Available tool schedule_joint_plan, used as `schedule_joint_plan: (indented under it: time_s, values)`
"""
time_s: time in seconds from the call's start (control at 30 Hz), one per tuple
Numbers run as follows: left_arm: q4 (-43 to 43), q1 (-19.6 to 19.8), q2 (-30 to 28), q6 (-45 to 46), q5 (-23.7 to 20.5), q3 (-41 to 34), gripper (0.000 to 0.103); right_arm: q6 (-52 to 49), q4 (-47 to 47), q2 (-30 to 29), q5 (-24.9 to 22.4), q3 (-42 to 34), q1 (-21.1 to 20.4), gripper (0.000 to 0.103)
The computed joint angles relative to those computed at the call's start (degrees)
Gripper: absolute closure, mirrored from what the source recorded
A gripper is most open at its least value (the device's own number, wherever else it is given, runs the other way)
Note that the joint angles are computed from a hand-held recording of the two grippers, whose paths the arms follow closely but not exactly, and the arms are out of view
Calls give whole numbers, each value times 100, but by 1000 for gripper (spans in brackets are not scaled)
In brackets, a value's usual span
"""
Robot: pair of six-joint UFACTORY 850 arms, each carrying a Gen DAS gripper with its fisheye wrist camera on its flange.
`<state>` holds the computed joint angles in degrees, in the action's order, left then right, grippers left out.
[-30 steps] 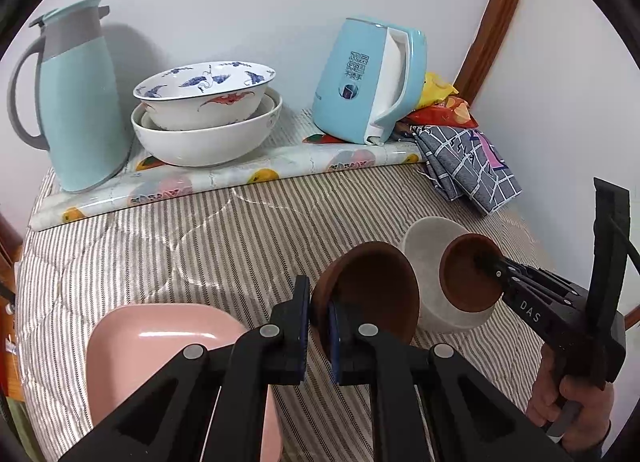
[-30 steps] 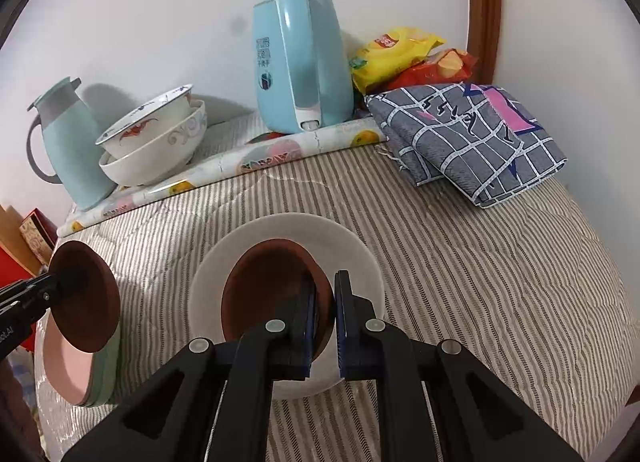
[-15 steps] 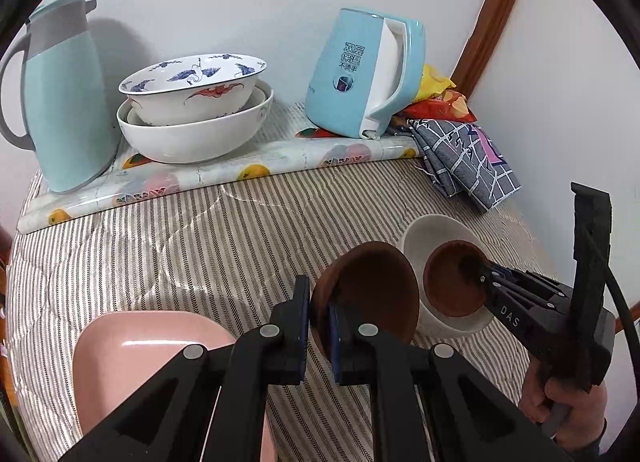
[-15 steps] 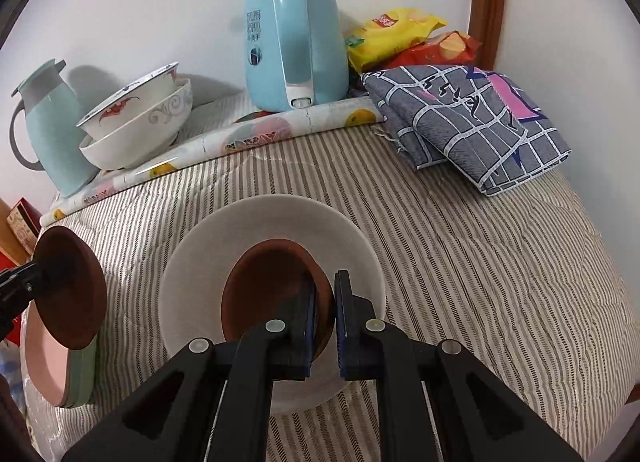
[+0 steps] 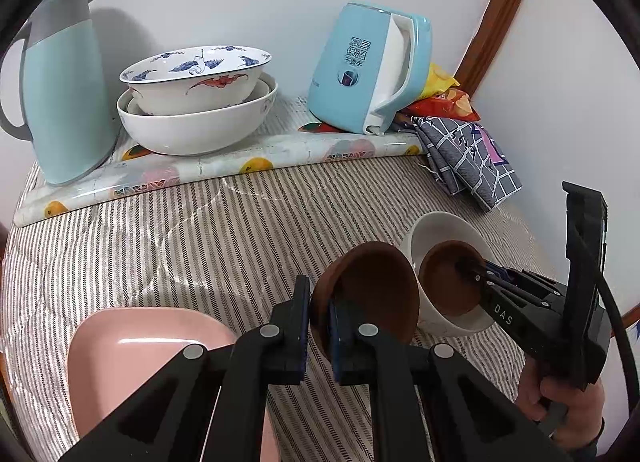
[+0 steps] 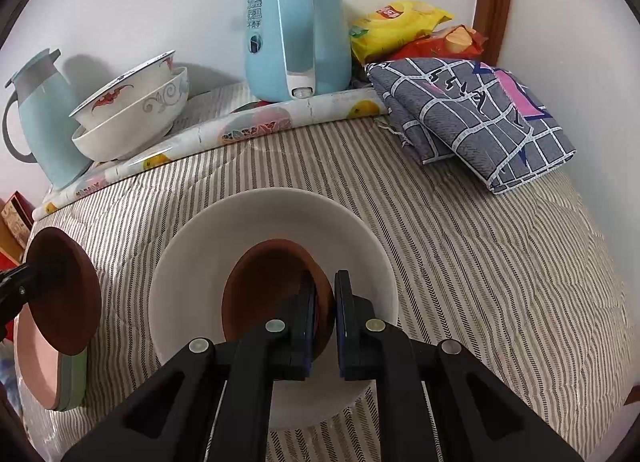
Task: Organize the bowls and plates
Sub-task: 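Lower the brown bowl into the white bowl and open the right gripper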
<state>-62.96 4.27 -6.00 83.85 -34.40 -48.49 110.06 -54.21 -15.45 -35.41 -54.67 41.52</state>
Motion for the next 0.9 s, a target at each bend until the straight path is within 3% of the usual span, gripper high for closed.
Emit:
schedule_joint_plan:
  time_s: [0.9]
  values:
    - [100,166,-9,-151,80,-13,94,-793,408,-193,-79,-205,-25,94]
